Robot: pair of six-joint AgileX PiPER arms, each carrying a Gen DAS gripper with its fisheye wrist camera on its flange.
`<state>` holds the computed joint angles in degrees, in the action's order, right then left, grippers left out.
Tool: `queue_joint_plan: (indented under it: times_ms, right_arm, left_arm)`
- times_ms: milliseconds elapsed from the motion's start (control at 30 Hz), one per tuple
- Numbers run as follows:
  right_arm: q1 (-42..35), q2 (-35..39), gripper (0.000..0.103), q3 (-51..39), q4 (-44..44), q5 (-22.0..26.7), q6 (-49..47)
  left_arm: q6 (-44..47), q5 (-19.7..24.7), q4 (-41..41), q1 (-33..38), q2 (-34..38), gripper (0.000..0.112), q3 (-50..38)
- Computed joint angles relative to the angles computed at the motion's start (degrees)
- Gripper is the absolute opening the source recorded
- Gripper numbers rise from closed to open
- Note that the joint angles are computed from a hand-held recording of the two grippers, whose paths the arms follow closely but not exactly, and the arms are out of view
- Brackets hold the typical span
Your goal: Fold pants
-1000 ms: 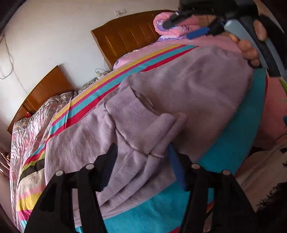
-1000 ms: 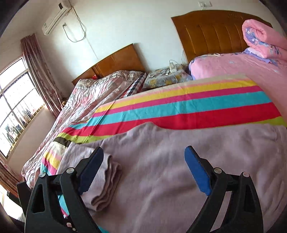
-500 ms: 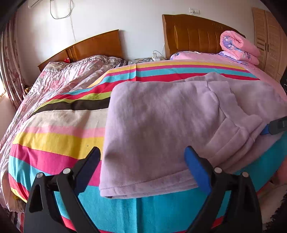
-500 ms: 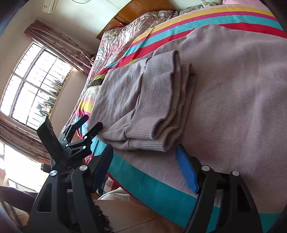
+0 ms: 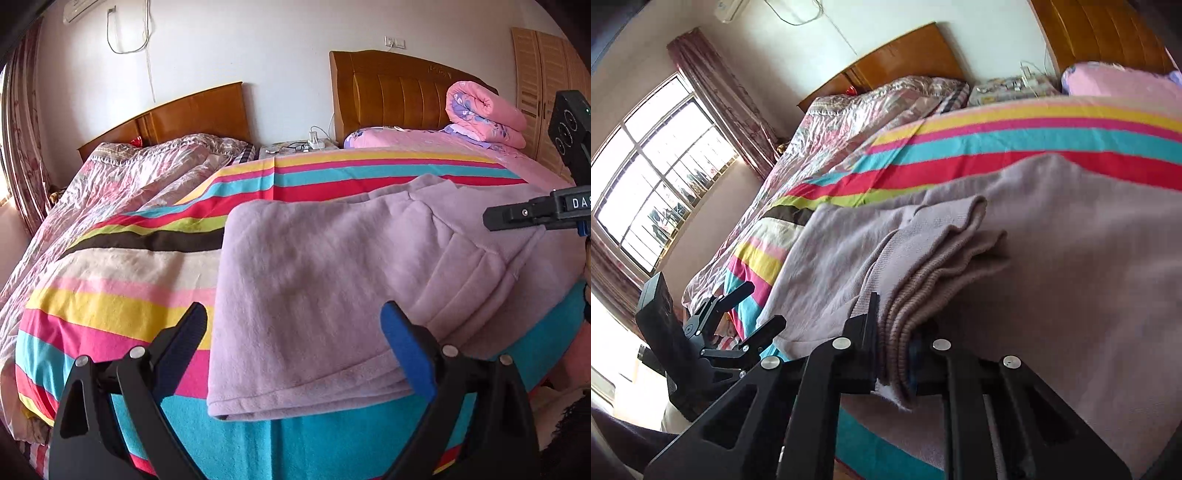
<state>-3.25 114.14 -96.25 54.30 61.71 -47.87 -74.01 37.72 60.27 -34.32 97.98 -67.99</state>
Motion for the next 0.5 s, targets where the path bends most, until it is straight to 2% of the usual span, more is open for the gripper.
queue_joint_plan:
  times_ms: [100,200,233,333,467,500]
  right_arm:
    - [-2.3,2.1,0.014,-2.7,-1.9,0.7,3.3]
    - [-3.6,6.9,0.014,-4.2,-6.3,0.4,8.3]
    - [-4.2,7.6,0.014,-3.6,-5.1,0.8,7.6]
    - [-3.8,6.4,0.014,-2.5,-4.3,0.4,6.2]
    - [-2.8,5.7,0.015,-3.1,-7.8,-0.1,6.9]
    - [-2.9,5.1,0.024,-2.4,-8.3,-1.2,6.9]
  left_arm:
    - [3.5,0.9,-0.8,-0.7,0.4,0.095,-2.0]
    - [8.1,1.5,-5.0,0.0,3.3,0.095,-4.5]
    - [10.0,1.7,-6.7,0.3,4.2,0.095,-5.2]
    - [15.0,3.6,-10.6,0.8,6.8,0.095,-7.1]
    - [13.8,5.8,-8.3,0.5,5.4,0.095,-8.7]
    - [13.8,5.6,-7.8,0.5,4.5,0.095,-9.6]
